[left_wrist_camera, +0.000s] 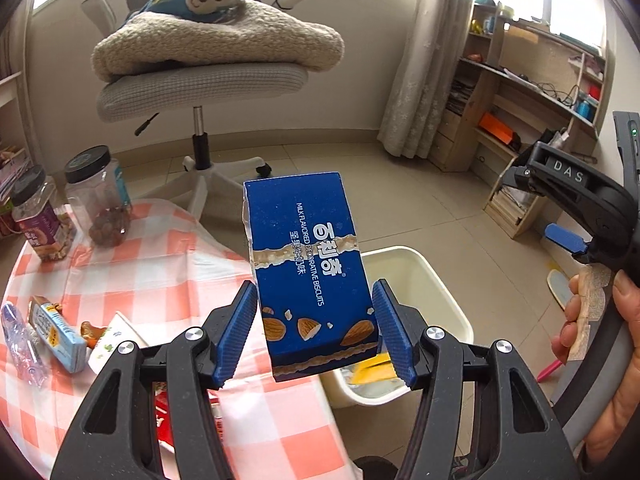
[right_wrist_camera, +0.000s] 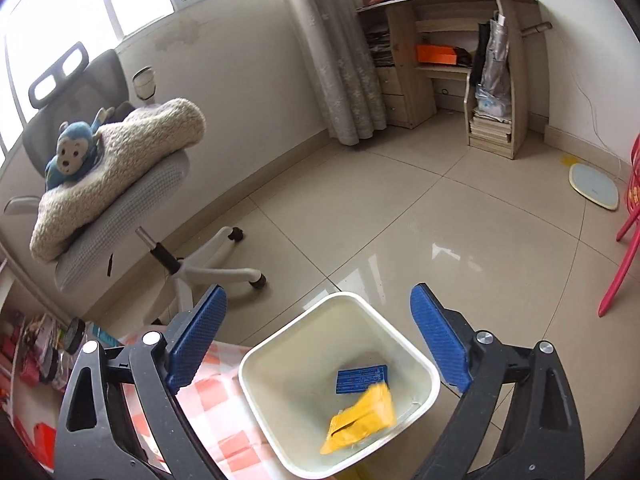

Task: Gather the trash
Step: 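Carry the yellow wrapper and blue biscuit box to the white bin and release both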

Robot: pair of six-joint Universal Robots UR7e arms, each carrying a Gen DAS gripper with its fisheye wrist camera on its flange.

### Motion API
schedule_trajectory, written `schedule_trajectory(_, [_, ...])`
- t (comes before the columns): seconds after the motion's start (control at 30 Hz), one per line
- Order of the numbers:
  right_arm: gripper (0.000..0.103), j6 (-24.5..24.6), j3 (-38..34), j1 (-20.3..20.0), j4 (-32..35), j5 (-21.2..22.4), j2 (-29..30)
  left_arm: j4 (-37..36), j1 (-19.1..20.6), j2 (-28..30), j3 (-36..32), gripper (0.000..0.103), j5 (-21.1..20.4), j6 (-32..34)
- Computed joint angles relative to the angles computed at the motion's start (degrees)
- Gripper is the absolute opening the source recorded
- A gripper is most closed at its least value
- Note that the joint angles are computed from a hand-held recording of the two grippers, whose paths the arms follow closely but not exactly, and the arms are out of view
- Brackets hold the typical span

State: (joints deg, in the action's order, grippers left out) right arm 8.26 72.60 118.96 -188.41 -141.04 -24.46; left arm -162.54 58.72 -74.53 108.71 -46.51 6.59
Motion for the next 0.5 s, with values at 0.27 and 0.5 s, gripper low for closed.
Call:
schedule_trajectory(0.27, [0.090, 5.26, 5.59, -2.01, -3.76, 1.73, -4.84, 4.00, -0.40, 5.97, -4.37, 0.059, -3.67, -2.00])
schedule_trajectory(0.5, [0.090, 5.65, 7.56, -2.36, -7.47, 1.13, -6.28, 8.55, 0.49, 8.34, -7.90, 0.071, -6.41, -4.39])
